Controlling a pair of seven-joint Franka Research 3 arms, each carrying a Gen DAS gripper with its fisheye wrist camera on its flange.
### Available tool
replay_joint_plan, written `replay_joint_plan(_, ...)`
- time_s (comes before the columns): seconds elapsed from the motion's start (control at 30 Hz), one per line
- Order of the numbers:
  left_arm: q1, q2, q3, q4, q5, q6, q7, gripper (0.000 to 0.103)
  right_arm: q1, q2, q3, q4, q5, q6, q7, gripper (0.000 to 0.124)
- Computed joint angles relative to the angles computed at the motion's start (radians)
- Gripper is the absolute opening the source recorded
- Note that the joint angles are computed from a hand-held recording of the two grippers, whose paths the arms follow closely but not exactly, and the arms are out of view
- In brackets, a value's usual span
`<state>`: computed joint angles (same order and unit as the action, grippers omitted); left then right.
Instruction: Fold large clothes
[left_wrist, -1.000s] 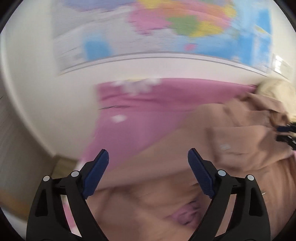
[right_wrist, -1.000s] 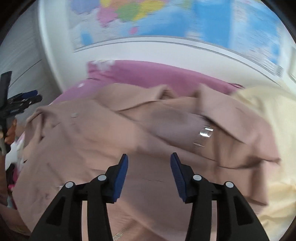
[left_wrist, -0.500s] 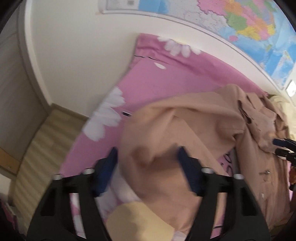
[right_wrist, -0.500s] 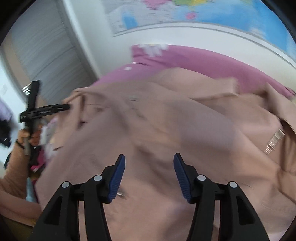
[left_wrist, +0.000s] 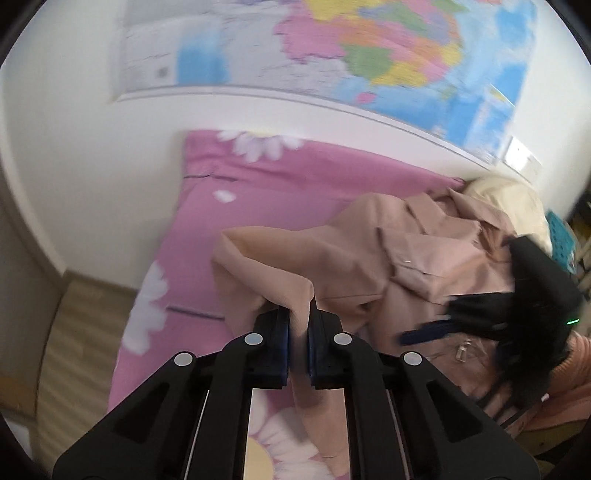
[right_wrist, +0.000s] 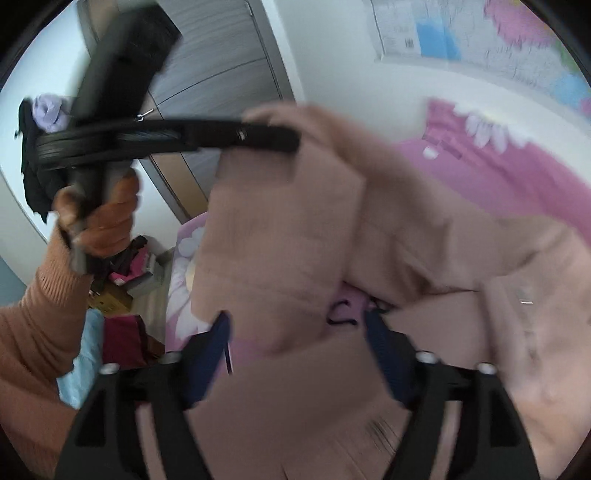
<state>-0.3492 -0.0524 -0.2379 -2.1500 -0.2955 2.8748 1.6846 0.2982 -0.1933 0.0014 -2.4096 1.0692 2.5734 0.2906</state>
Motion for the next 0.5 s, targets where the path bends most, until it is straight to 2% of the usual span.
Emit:
replay_joint_plan(0.13, -0.004, 0.054, -0.021, 0.075, 0.020, -0.047, 0.007, 0.008, -0.001, 0.093, 0.007, 0.070, 0.042, -0.037, 0.011, 0.080)
replay_joint_plan(0.17, -0.002, 0.057, -0.027, 0.080, 0.009, -0.055, 0.020, 0.008, -0.006, 0.113, 0.007, 0.089, 0.064, -0.061, 0.013, 0.075)
replay_joint_plan(0.23, 0.000, 0.067, -0.037, 0.091, 0.029, -0.064, 0.010, 0.008, -0.024, 0.143, 0.005, 0.121, 0.077, -0.148, 0.025, 0.040)
replay_joint_plan(0.27, 0.002, 0.071, -0.041, 0.101, 0.021, -0.079, 0.016, 0.008, -0.035, 0.152, 0.005, 0.134, 0.085, -0.194, 0.029, 0.010)
replay_joint_plan(0.37, 0.006, 0.088, -0.049, 0.140, 0.039, -0.100, 0.004, 0.008, -0.072, 0.109, -0.008, 0.120, 0.136, -0.285, -0.011, 0.007)
replay_joint_plan(0.4, 0.010, 0.090, -0.055, 0.159, -0.009, -0.106, 0.046, 0.008, -0.087, 0.077, -0.022, 0.110, 0.155, -0.329, -0.024, 0.006)
replay_joint_plan(0.47, 0.019, 0.086, -0.069, 0.191, -0.166, -0.117, 0.169, 0.026, -0.126, 0.017, -0.073, 0.095, 0.202, -0.462, -0.040, 0.006)
replay_joint_plan(0.5, 0.019, 0.087, -0.076, 0.212, -0.250, -0.119, 0.246, 0.040, -0.144, -0.012, -0.093, 0.084, 0.224, -0.498, -0.046, 0.006)
